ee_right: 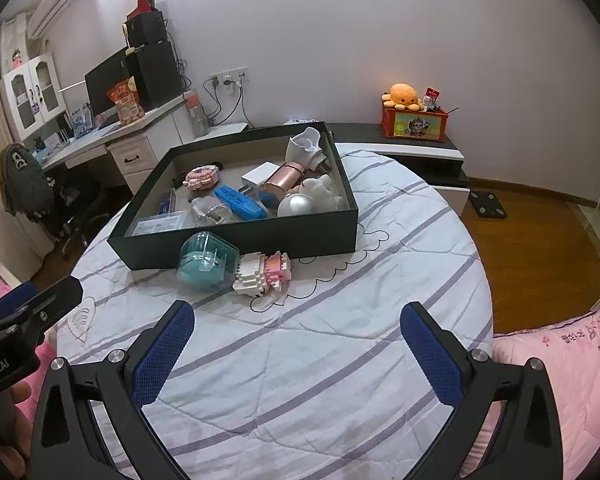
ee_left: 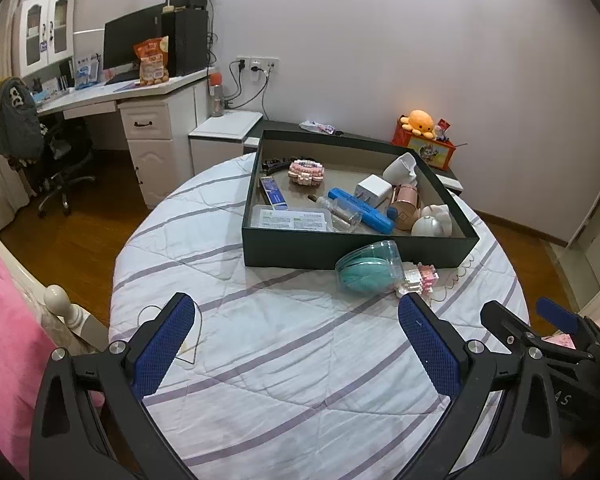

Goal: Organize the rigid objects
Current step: 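Withdraw both grippers and approach the teal case and block toy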

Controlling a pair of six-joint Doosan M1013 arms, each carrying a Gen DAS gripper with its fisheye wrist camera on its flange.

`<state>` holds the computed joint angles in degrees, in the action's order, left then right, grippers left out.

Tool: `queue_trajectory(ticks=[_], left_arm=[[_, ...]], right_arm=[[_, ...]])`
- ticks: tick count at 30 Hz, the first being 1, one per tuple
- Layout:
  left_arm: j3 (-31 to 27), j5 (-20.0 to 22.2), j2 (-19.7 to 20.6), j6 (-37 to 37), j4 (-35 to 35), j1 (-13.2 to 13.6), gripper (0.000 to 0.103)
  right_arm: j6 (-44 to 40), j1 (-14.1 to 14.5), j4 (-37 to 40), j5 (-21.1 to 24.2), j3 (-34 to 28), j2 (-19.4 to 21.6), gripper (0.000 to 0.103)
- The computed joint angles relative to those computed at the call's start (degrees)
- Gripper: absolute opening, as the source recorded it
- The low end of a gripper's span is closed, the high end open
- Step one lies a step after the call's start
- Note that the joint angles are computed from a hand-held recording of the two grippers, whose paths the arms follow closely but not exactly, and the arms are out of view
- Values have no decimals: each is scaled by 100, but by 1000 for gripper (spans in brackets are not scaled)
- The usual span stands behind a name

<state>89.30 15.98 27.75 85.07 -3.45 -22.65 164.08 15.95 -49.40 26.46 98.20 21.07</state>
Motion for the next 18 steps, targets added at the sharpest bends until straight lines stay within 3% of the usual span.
queue_trajectory(ticks=[3, 18], left_arm=[[-52, 28, 56, -71, 103, -5, 103], [-684, 632, 623, 622, -692, 13, 103]], right_arm=[[-121, 6, 14, 95, -62, 62, 103], [-2014, -149, 1326, 319, -657, 683, 103]])
